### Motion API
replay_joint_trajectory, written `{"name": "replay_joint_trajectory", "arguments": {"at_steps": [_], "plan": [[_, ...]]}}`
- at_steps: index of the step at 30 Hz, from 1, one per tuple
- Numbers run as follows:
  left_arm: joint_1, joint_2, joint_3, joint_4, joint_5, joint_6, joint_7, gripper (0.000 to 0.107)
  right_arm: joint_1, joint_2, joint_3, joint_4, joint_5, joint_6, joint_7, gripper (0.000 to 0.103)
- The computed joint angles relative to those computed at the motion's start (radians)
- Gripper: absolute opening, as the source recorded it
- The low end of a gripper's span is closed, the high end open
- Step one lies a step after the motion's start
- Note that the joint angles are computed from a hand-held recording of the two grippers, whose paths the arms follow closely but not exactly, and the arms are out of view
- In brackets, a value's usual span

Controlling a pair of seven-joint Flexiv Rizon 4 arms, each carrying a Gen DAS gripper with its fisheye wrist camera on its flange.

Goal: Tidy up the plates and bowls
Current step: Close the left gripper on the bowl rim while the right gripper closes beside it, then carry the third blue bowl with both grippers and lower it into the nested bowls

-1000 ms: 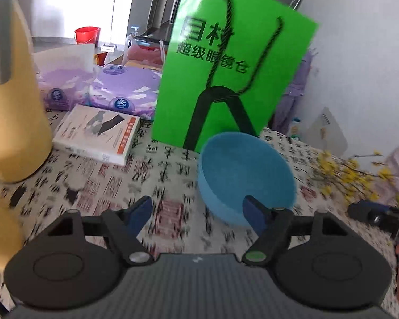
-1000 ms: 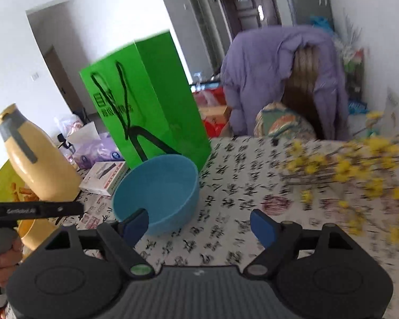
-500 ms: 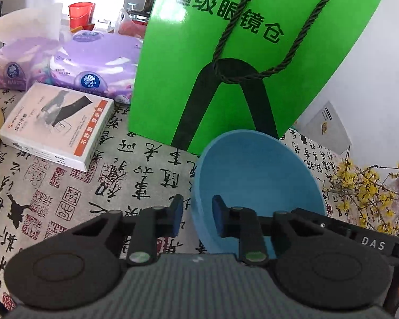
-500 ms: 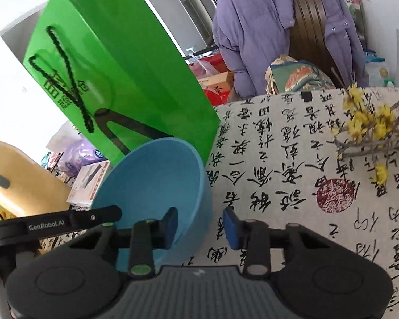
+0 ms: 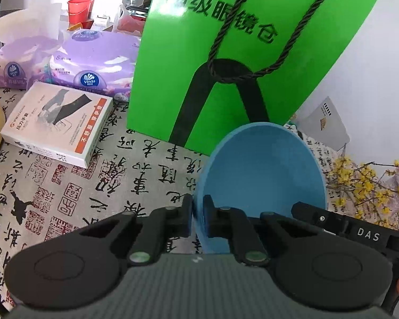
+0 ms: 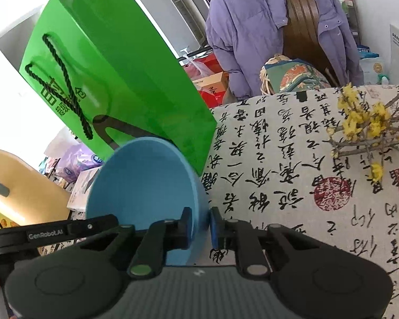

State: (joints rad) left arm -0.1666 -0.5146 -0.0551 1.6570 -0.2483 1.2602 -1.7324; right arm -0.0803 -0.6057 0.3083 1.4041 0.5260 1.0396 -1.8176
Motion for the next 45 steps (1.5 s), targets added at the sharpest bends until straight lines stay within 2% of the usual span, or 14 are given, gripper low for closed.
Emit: {"name": "replay_joint_trajectory", "arguments": {"at_steps": [6, 13, 20, 25, 31, 37, 45], "plan": [[-0.032, 0.05, 0.016, 0.006, 0.031, -0.013, -0.024, 0.008, -0.017, 0.06, -0.003, 0.036, 0.012, 0.002, -0.013, 0.01], [-0.062, 0.166, 0.009, 0.078, 0.05, -0.022, -0.056, 0.008, -0.044, 0.2, -0.019, 0.122, 0.065, -0.024, -0.06, 0.01], [-0.117, 0.327, 0.021, 0.168, 0.137, -0.064, -0.16, 0.008, -0.046, 0.407, -0.08, 0.259, 0.136, -0.097, -0.105, 0.01], [-0.137, 0.446, 0.003, 0.257, 0.191, -0.078, -0.244, 0.009, -0.049, 0.565, -0.132, 0.364, 0.211, -0.169, -0.157, 0.011], [-0.151, 0.583, -0.038, 0.367, 0.263, -0.091, -0.357, 0.009, -0.025, 0.75, -0.203, 0.503, 0.243, -0.225, -0.186, 0.011], [-0.168, 0.705, -0.081, 0.487, 0.254, -0.104, -0.415, 0.009, 0.004, 0.925, -0.272, 0.64, 0.229, -0.288, -0.202, 0.012], [-0.211, 0.811, -0.098, 0.617, 0.197, -0.084, -0.454, 0.01, 0.051, 1.094, -0.349, 0.787, 0.164, -0.36, -0.172, 0.012]]}}
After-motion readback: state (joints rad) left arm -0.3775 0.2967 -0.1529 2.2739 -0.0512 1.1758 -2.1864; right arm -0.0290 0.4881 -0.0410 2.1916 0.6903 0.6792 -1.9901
